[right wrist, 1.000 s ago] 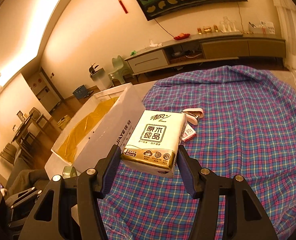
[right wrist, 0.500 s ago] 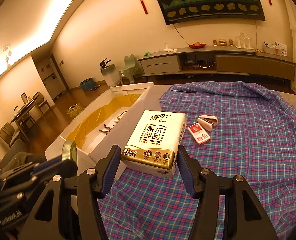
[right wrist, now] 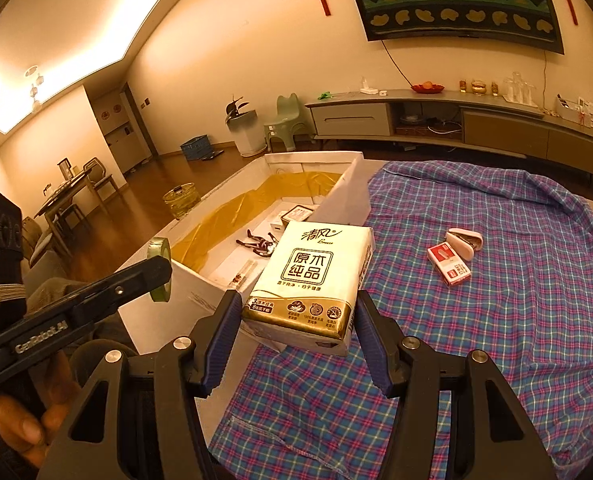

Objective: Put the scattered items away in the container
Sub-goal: 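Carry the tissue pack in the right tool and the tape roll in the left tool over the box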

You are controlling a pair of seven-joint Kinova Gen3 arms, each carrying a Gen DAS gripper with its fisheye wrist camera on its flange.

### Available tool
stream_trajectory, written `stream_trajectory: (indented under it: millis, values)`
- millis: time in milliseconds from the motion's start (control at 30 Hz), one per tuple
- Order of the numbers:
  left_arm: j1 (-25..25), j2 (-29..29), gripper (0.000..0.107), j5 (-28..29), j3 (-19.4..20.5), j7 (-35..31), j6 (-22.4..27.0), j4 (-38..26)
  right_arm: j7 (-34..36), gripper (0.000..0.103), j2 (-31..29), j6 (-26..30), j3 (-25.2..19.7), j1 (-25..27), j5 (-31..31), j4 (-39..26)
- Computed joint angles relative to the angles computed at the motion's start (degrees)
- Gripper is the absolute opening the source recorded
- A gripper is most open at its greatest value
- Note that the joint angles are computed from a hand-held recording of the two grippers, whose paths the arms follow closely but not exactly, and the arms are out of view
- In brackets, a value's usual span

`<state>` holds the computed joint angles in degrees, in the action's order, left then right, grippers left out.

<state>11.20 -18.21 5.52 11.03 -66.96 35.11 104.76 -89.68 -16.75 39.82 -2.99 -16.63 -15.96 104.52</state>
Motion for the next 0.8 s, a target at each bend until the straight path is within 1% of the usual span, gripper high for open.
stream_trajectory:
  millis: [100, 333, 533, 800]
  values:
    - [1.1, -0.2, 0.016, 2.3, -3.5, -2.3, -0.9, 1.2, -1.4, 0.058, 0.5, 0.5, -1.5, 0.3, 1.2, -1.6]
    - [2.6, -0.3, 0.015, 9.8, -11.1, -9.8, -2.1, 2.8, -4.2, 0.058, 3.1, 1.9, -4.9, -0.1, 5.5, -6.3]
    - [2.6, 0.4, 0.015, 16.4, -15.8, -16.3, -2.0, 2.7, -6.7, 0.058, 5.7, 3.2, -6.9, -0.8, 9.8, -10.0]
    - [1.8, 3.0, 0.015, 25.4, -19.6, -25.3, -2.0, 1.0, -9.3, 0.058, 9.8, 5.7, -8.2, -2.2, 15.2, -15.3]
